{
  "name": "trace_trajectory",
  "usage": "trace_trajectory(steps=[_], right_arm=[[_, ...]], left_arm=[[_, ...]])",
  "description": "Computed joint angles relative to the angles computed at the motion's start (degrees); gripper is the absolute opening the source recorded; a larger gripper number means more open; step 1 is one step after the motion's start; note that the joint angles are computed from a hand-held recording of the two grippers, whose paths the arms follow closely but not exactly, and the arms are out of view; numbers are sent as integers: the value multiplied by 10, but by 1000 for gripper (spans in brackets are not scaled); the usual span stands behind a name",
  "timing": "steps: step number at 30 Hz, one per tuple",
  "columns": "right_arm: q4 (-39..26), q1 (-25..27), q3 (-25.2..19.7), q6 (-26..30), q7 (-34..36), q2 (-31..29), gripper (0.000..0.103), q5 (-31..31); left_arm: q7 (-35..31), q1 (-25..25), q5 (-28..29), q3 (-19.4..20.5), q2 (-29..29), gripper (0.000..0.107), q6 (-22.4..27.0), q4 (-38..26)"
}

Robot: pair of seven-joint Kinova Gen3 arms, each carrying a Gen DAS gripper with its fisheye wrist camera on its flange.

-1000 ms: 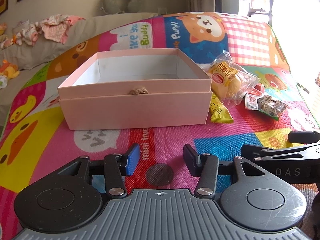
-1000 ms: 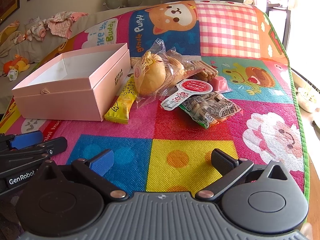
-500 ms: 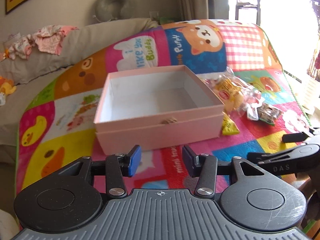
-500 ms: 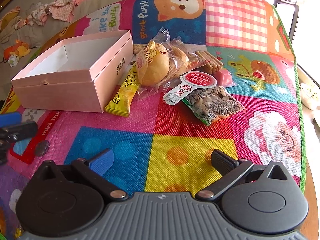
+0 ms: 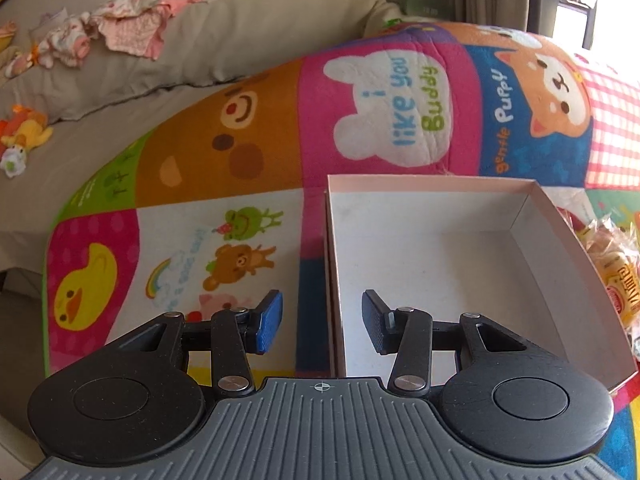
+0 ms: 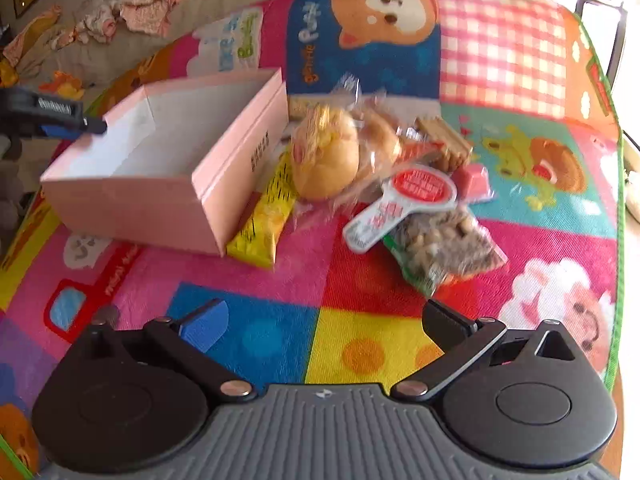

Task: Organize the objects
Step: 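Grasp the pink box wall with the left tool while the right tool reaches toward the snacks, then grasp the wrapped round bun with the right tool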

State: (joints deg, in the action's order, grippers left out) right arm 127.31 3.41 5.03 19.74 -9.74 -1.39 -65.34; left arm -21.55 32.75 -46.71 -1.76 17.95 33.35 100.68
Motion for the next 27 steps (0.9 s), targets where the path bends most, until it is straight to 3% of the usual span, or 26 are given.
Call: trace_trajectory(steps=[3, 5, 6, 8, 11, 13, 14, 16, 20, 23, 27], right_arm=[[-70, -48, 43, 27, -52, -15, 103, 70], [-123, -101, 86, 41, -76, 1, 103, 116], [-150, -127, 106, 45, -74, 14, 103, 140], [-195, -180, 144, 45, -50, 46, 103, 186], [-274, -228, 196, 106, -68, 113, 103, 252], [-325, -218, 198, 152, -115, 158, 101, 263], [-345, -214, 197, 165, -138, 176, 91, 266], [-387, -191, 191, 208, -185, 217, 82, 256], [-452, -170, 173, 230, -278, 282, 80, 264], [-531, -152, 175, 291, -348, 341, 79, 245], [-632, -89, 133, 384, -441, 403, 78, 231]], left_arm=[[-39, -22, 30, 9, 12, 47, -17, -6], [-57, -29, 51, 8, 18, 29, -26, -10], [-62, -26, 58, 4, 23, 14, -18, -16], [-100, -43, 95, 17, 25, 14, -12, -26], [-139, -56, 141, 19, 26, 12, -10, -33], [-148, -55, 156, 14, 26, 10, -12, -34], [-151, -55, 162, 12, 26, 10, -14, -34], [-154, -51, 167, 6, 26, 10, -13, -35], [-156, -44, 170, -2, 28, 10, -13, -37], [-153, -45, 177, -4, 27, 10, -21, -33], [-152, -46, 192, -5, 30, 11, -23, -31]])
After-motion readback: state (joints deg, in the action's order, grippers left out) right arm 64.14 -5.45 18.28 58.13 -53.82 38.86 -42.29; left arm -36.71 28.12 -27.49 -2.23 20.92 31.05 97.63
